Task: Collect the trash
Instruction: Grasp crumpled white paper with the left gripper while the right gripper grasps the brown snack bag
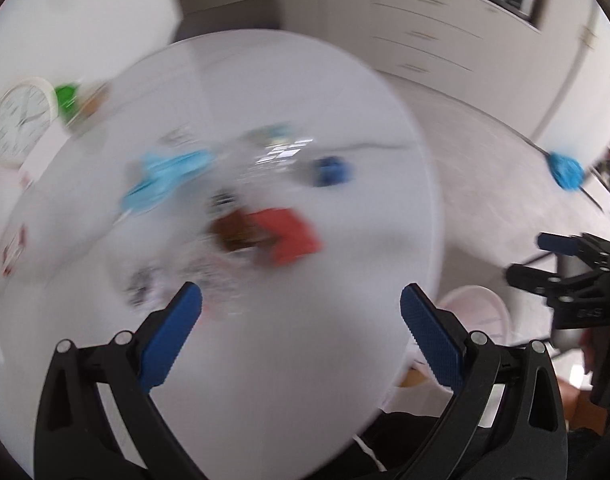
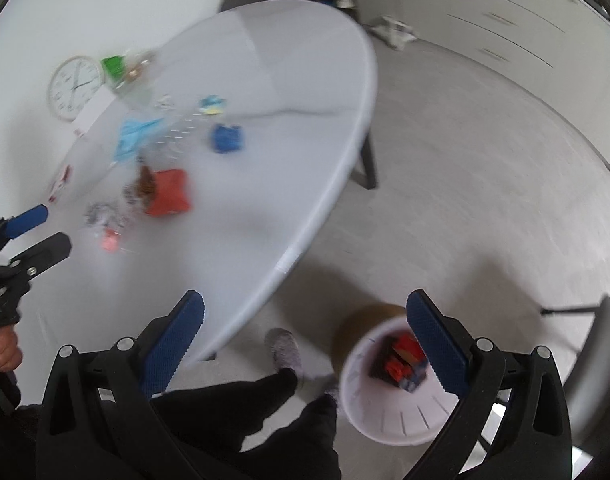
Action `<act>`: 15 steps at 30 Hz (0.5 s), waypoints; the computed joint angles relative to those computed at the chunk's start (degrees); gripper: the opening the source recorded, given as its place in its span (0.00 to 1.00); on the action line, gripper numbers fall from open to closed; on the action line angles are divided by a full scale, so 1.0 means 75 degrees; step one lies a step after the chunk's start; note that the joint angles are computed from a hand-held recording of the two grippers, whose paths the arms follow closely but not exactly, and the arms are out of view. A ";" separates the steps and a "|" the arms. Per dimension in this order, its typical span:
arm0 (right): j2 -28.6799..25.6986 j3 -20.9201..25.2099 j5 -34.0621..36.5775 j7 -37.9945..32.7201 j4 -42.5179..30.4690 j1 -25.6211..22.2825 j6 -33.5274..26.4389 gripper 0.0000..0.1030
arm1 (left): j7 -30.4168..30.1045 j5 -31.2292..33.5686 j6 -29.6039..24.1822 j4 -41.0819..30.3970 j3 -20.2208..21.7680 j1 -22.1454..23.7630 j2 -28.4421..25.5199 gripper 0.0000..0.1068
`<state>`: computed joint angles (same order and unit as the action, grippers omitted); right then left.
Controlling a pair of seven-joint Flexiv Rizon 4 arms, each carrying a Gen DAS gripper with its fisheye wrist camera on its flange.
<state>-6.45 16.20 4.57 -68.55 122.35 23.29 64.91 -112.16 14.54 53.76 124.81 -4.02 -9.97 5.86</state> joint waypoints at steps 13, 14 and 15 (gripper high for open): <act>-0.1307 0.0258 -0.0421 0.0304 -0.1771 0.0748 -0.0382 0.98 | 0.0211 0.0670 0.0695 0.0515 0.0898 0.1453 -0.0559 0.86; -0.1408 0.0234 -0.0520 0.0409 -0.1880 0.0833 -0.0419 0.98 | 0.0305 0.0620 0.0756 0.0493 0.0946 0.1508 -0.0727 0.85; -0.1502 0.0227 -0.0593 0.0468 -0.1988 0.0890 -0.0476 0.98 | 0.0480 0.0497 0.0865 0.0513 0.1006 0.1550 -0.0858 0.84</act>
<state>-17.72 17.90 0.13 -65.04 107.44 29.97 61.34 -108.56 18.26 60.24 128.66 3.53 1.66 -0.58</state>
